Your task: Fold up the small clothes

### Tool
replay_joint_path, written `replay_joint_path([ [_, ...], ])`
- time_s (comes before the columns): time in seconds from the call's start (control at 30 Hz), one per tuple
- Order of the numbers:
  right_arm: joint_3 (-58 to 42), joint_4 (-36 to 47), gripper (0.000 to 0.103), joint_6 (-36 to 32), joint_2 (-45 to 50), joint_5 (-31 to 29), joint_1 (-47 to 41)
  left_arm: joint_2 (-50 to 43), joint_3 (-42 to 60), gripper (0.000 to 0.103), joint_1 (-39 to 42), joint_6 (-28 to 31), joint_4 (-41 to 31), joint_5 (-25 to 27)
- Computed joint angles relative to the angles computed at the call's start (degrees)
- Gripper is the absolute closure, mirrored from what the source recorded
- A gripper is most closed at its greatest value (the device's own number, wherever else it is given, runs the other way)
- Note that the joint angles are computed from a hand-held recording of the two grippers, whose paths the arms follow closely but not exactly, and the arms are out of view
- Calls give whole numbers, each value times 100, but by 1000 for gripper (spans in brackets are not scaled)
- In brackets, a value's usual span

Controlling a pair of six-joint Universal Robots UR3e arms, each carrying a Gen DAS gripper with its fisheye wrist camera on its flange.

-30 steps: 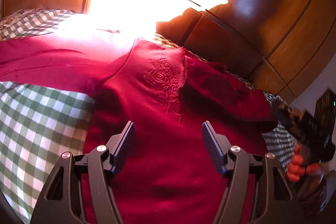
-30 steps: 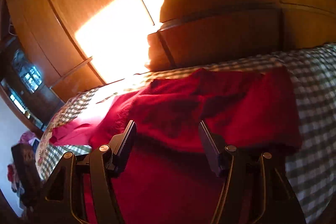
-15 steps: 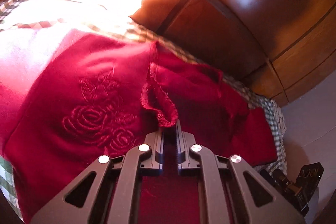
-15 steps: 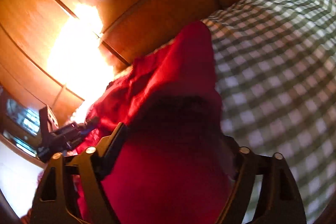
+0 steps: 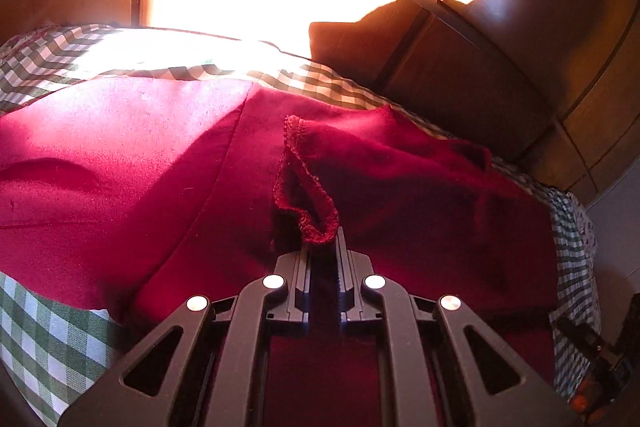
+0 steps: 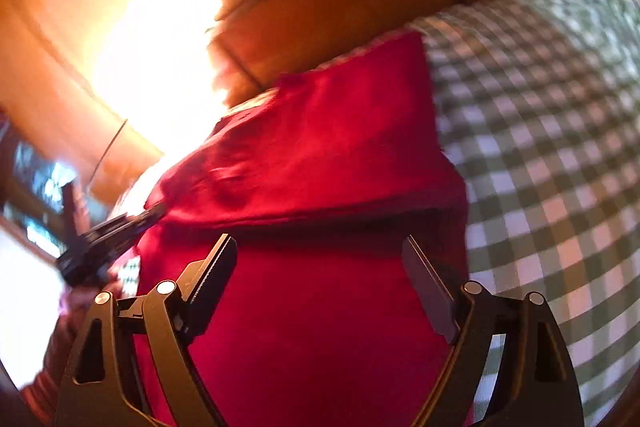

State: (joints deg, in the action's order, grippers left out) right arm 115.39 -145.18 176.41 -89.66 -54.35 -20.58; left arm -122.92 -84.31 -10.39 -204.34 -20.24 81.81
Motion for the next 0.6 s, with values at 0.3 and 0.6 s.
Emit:
replay_joint_path([
  [0.3, -1384, -991, 20, 426, 1940, -2981, 1720, 100, -55, 77, -118, -78, -146, 915],
  [0.6, -1483, -1273, 12, 409, 2200, -3566, 2046, 2553, -3598, 65, 1671, -485, 1028, -73],
])
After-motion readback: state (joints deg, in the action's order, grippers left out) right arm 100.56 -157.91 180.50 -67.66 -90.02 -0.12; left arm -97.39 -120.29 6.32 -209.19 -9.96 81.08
